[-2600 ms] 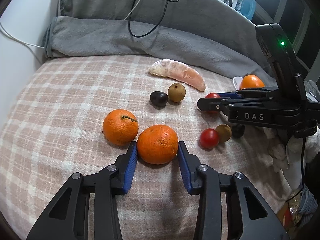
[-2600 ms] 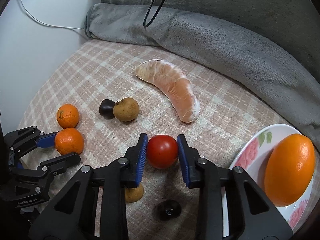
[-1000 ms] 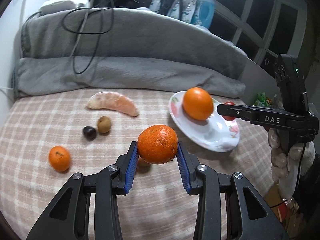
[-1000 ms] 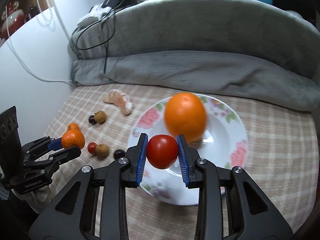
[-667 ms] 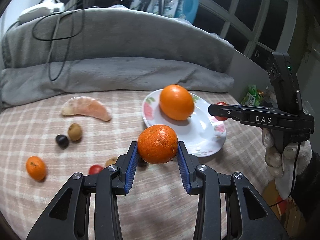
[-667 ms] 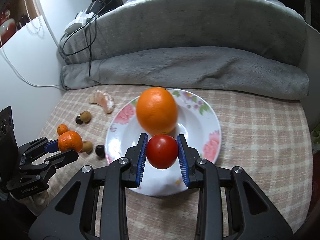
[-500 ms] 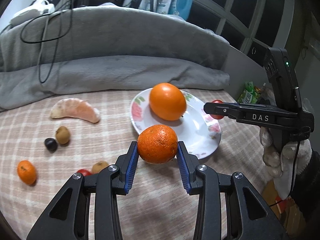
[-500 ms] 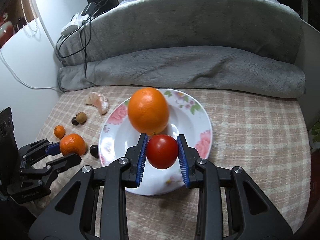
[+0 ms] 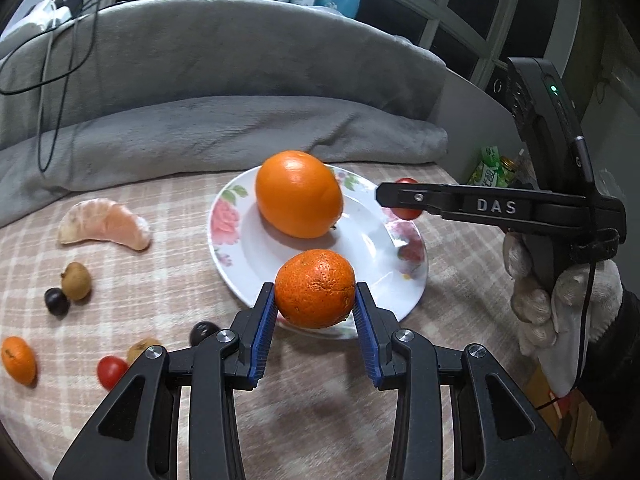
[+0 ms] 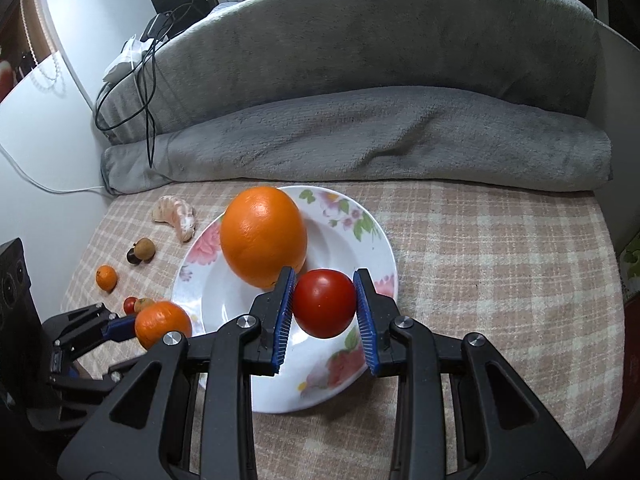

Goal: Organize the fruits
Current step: 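Carry the tomato and mandarin to the plate and release both beside the orange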

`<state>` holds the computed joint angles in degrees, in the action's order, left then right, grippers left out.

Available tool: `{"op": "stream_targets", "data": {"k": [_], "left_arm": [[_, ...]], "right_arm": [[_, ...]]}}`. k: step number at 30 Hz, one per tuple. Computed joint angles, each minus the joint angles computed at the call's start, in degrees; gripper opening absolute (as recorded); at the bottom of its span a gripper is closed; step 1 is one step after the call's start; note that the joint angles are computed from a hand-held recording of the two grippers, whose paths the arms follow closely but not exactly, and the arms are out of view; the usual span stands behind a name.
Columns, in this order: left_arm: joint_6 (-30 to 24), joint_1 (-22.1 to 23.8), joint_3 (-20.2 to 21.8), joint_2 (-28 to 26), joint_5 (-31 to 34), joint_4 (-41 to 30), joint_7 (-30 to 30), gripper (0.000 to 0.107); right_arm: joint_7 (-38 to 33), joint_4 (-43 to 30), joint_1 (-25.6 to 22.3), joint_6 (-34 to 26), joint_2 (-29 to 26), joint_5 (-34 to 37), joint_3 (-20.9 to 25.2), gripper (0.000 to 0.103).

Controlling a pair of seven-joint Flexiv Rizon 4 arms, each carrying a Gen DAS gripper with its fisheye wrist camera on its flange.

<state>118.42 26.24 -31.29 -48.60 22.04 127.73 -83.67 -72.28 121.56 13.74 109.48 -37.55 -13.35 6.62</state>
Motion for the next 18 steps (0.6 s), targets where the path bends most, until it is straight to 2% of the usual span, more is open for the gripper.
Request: {"op": "stream_targets", "data": {"k": [11, 12, 14, 15, 16, 17, 18], "left_arm": [[-1.2, -0.05, -1.47, -0.78, -0.24, -0.83, 0.93, 0.038], [-1.16, 0.03, -1.6, -0.9, -0.24, -0.83, 0.98, 0.038], [-1.67, 0.23, -2.0, -1.06, -0.37, -0.88, 1.08, 0.04], [-1.83, 0.18, -2.0, -0.99, -0.56, -0.9, 1.16, 0.043], [-1.53, 0.12, -1.92, -0.96, -0.58, -0.8, 1.28, 0.054], [-1.05, 0.13, -1.89, -0.99, -0.54, -0.7, 1.29, 0.059], [-0.73, 0.28, -2.04, -1.1, -0.36, -0.67, 1.26, 0.059]], "right_arm": [[0.43, -1.32, -1.78, -0.72, -0.94, -1.4, 1.56, 0.032], [0.43, -1.27, -1.08, -0.66, -0.9, -1.04, 0.92, 0.036], [0.38, -1.05, 0.42, 0.56, -0.84, 0.21, -0.49, 0.073], [0.26, -0.84, 1.23, 1.65, -0.83, 1.03, -1.22, 0.079], [0.14, -0.73, 1.47, 2.49, -0.84, 1.45, -1.45, 0.081], [0.17, -0.73, 1.38, 2.75, -0.78, 1.59, -1.37, 0.081], [0.33, -0.75, 1.16, 2.87, -0.72, 1.68, -1.17, 0.081]]}}
